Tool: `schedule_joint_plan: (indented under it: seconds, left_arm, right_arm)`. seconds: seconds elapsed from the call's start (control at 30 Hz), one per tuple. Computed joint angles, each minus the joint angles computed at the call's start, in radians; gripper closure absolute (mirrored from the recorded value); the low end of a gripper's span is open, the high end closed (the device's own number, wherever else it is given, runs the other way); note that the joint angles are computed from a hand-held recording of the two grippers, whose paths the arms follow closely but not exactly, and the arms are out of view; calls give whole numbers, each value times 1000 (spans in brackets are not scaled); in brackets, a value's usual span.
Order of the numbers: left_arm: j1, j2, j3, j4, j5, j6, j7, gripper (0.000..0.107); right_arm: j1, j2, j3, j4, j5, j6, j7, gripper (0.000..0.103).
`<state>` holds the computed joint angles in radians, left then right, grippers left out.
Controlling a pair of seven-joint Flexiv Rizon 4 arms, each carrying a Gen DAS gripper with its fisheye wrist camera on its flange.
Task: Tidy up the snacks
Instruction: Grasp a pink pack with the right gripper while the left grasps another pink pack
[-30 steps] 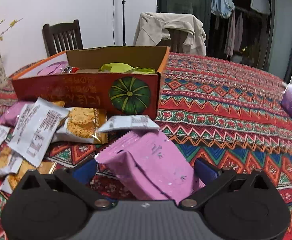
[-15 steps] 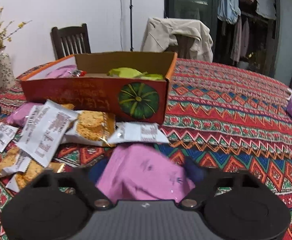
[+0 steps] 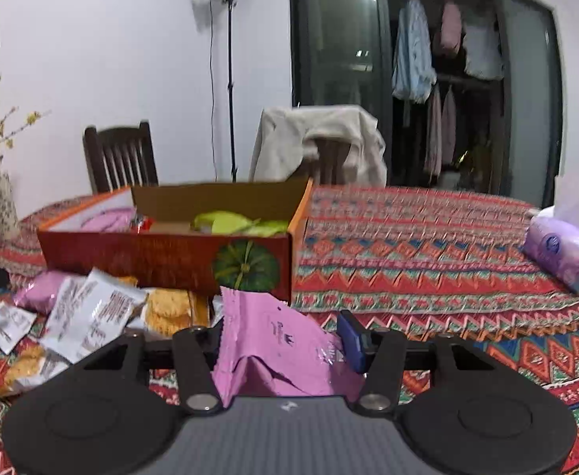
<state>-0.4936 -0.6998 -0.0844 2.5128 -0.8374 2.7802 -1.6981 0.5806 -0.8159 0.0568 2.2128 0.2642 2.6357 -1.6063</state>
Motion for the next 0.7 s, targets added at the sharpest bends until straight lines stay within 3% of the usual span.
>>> schedule_joint_plan:
  seconds: [0.23,0.7]
  left_arm:
    - [-33,20,-10,-15,-68,-23,88,4]
    - [-49,58,-17,-72,-186,-197,221,4]
  right_arm:
    - [-21,-4,8,-4,-7,20,28,51]
    - [-34,-19,15,6,-33,69,47,51]
